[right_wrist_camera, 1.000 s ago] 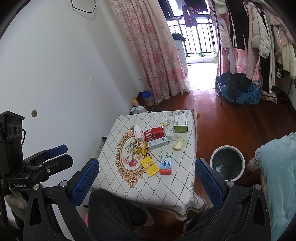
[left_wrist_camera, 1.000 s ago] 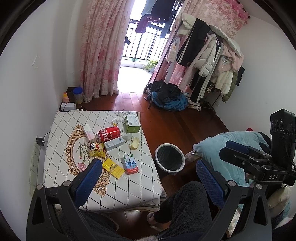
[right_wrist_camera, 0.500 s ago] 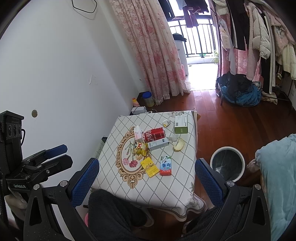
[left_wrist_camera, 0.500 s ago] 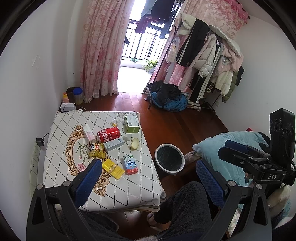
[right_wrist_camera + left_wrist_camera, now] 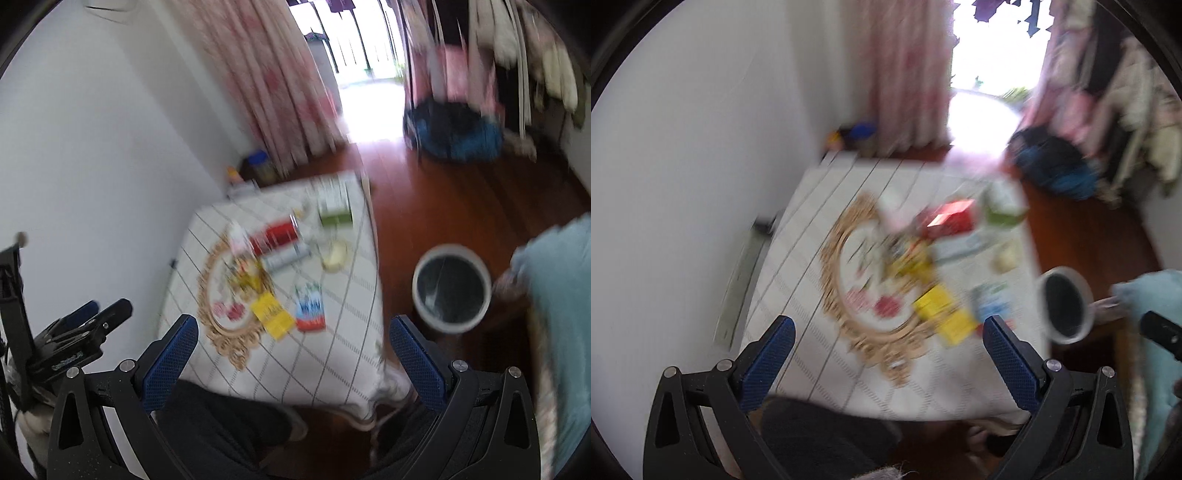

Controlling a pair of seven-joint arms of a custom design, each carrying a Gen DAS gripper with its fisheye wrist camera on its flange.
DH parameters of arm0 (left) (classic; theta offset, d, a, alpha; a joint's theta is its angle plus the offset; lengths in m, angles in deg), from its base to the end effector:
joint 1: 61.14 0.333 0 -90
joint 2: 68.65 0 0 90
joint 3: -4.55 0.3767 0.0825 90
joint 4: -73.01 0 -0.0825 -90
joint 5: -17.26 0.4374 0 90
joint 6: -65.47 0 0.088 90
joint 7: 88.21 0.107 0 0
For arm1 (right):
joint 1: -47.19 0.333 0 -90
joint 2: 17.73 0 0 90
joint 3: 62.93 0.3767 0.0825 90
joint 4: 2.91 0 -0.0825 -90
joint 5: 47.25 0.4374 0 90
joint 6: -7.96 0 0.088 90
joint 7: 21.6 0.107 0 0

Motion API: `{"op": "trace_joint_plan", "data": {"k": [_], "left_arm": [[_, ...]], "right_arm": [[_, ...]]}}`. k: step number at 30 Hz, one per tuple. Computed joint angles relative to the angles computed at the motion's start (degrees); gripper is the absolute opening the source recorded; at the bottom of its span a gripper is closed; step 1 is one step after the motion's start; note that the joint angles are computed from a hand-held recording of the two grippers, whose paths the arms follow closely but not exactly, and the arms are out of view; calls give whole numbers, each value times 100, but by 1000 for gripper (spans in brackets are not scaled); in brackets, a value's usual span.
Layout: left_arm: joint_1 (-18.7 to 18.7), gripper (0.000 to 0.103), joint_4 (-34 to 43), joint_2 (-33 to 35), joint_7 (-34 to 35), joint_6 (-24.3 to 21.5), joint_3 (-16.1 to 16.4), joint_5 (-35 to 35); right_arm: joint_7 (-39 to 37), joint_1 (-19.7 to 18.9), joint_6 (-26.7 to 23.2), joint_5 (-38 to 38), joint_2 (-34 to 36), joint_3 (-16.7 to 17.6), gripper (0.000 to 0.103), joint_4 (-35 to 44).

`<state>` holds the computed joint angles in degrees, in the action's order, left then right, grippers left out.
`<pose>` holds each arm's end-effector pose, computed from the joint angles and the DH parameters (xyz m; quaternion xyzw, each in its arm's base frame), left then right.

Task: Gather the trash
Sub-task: 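Move left tool to yellow cigarette pack while right tool reaches milk carton, then grasp yellow HAOMAO pack with left tool while right tool grasps DHA milk carton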

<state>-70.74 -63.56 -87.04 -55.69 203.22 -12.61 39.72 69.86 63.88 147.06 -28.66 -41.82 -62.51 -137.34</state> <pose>0.4486 -0.2330 0.5045 -0.7748 0.5803 -0.1428 0.2062 0.4669 0.1454 0.5846 -0.7063 0.6510 -0.0366 0.2758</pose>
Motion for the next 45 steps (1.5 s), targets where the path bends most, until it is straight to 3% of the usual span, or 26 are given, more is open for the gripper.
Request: {"op": "trace_joint_plan", "data": {"k": [6, 10, 13, 15, 16, 18, 23, 27, 28, 29, 31, 34, 39, 45], "left_arm": [[44, 103, 19, 1104, -274, -381, 185, -152], [-41, 103, 98, 1596, -308, -418, 365, -384], [-94, 103, 214, 1829, -263, -413, 455, -577], [-120, 103, 315, 2041, -242, -306, 500, -662], [-139, 103, 380, 2112, -186, -290, 510, -753], [-168, 103, 519, 2246, -66, -170, 523, -990], [-193, 103, 997, 2753, 390, 508, 471, -1984], [-298, 100, 1674, 3373, 594, 460, 443, -2396], [-333, 97, 1799, 3491, 602, 416, 460, -2408], [-399, 81, 1958, 3614, 540, 284, 499, -2338], [-518, 60, 2188, 3766, 378, -22, 582, -2171], [-654, 59, 2193, 3739, 217, -14, 646, -1864], [-739, 59, 1632, 3232, 557, -123, 516, -1578], [-869, 60, 738, 2477, 758, -89, 270, -1799]], "right_arm": [[312, -46, 383, -101, 1798, 195, 103, 293], [397, -15, 450, -262, 2981, 358, 92, 905], [373, -6, 358, -277, 3523, 464, 91, 1274], [268, -22, 200, -238, 3766, 539, 83, 1466], [251, -7, 84, -301, 3901, 554, 66, 1575], [215, 18, 185, -434, 3854, 556, 55, 1530], [455, -117, 177, -541, 3489, 390, 55, 1160], [526, -268, 171, -570, 3288, 300, 55, 847], [529, -292, 213, -566, 3302, 293, 55, 816], [526, -313, 237, -551, 3281, 292, 55, 761], [428, -366, 280, -433, 3244, 305, 55, 676], [298, -391, 271, -357, 3172, 326, 55, 587], [78, -358, 184, -309, 2976, 353, 55, 373], [16, -160, -144, -489, 2543, 423, 55, -5]]}}
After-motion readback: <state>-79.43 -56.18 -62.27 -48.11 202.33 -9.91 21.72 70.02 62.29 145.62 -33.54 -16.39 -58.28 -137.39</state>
